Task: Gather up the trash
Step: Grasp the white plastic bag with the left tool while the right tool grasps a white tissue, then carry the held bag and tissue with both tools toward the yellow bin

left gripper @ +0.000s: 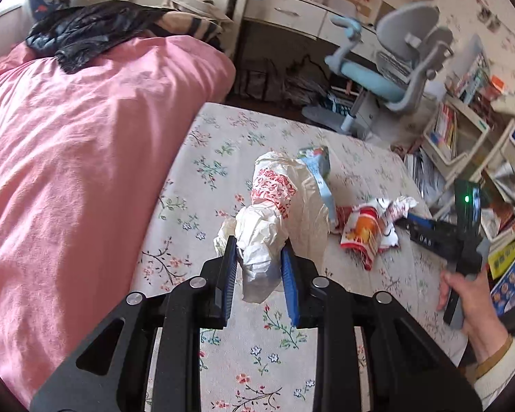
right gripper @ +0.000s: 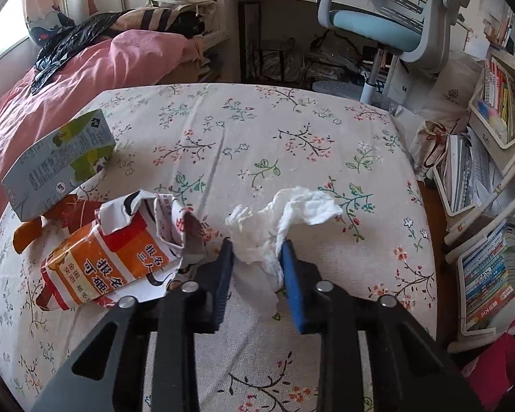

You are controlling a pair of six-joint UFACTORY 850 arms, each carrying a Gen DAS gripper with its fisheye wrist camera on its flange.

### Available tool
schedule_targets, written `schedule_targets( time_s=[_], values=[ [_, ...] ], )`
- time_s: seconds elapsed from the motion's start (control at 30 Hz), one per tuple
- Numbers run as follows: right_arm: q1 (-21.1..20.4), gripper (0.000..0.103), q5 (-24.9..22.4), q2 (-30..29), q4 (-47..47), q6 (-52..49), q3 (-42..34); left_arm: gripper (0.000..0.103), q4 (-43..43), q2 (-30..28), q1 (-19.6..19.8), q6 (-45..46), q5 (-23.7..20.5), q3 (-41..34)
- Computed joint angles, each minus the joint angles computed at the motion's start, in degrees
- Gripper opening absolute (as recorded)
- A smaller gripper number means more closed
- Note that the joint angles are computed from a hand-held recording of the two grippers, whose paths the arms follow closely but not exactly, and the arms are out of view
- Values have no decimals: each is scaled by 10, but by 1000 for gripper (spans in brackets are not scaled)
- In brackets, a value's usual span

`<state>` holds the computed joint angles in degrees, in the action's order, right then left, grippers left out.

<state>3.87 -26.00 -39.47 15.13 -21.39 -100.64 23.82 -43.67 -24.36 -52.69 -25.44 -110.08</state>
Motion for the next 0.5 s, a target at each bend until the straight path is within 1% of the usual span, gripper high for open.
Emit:
schedule_targets(
  time_s=[0.07, 0.2, 0.4, 0.5],
  values=[
    [-3, 21, -4, 2, 7, -4, 1, 23, 12, 1, -1, -14, -1, 4],
    [-15, 15, -13, 16, 64, -29, 18, 23, 11, -1, -4, -8, -9, 1],
    [-28, 15, -16, 56, 145, -67, 64, 23, 16, 13, -4, -22, 2, 26],
    [-32, 15, -19, 84, 215, -116, 94, 23, 29, 25, -6, -41, 6, 44]
  ],
)
